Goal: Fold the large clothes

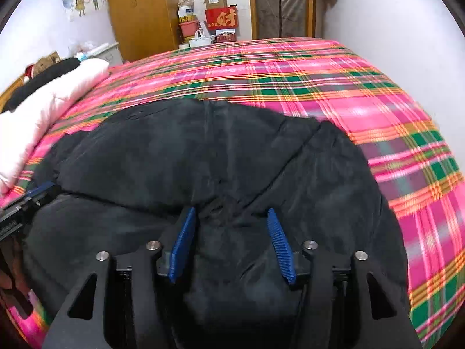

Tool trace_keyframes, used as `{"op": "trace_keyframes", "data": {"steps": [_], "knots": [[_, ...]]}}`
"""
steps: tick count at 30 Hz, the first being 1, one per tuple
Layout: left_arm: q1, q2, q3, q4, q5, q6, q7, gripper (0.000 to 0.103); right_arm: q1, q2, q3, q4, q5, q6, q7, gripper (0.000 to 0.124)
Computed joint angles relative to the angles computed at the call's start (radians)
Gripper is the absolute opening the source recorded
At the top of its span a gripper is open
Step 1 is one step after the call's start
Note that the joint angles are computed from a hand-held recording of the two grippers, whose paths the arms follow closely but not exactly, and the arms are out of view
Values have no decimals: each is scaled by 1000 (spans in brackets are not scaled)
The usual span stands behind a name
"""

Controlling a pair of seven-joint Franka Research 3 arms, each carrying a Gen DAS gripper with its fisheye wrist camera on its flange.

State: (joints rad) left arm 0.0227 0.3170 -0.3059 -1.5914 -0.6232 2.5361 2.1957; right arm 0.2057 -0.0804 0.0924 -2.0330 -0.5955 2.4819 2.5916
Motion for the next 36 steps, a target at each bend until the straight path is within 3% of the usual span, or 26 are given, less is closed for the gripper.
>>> {"op": "trace_keyframes", "data": {"steps": [3, 6, 8, 11, 13, 16, 18, 22, 27, 36], "knots": [[-8, 11, 3, 5, 19, 7, -16, 50, -6, -1, -9, -15, 8, 25, 28, 55], [-18, 10, 23, 55, 98, -83, -81, 49, -6, -32, -7, -8, 58, -25, -14, 55], [-12, 0, 23, 76, 112, -116, -69, 49, -14, -76, 8, -18, 23, -25, 1, 55], [-21, 3, 13, 104, 123, -60, 14, 49, -36, -92, 24, -8, -5, 6, 11, 55], [-56, 53, 28, 167, 204, -46, -8, 49, -45, -53, 20, 27, 16, -2, -23, 55], [-109, 191, 68, 345, 363, -159, -141, 50, -43, 24, -11, 70, 77, -38, -108, 56], [-106, 244, 60, 383, 398, -150, -167, 52, -47, 39, -37, 46, 116, 24, -124, 59], [-92, 293, 32, 414, 411, -136, -205, 52, -36, 90, -53, 73, 93, -1, -92, 59], [-87, 333, 15, 443, 423, -138, -235, 52, -33, 104, -80, 52, 139, 54, -99, 59], [-102, 344, 19, 441, 477, -113, -281, 52, -13, 133, -95, 87, 102, 18, -72, 59]]}}
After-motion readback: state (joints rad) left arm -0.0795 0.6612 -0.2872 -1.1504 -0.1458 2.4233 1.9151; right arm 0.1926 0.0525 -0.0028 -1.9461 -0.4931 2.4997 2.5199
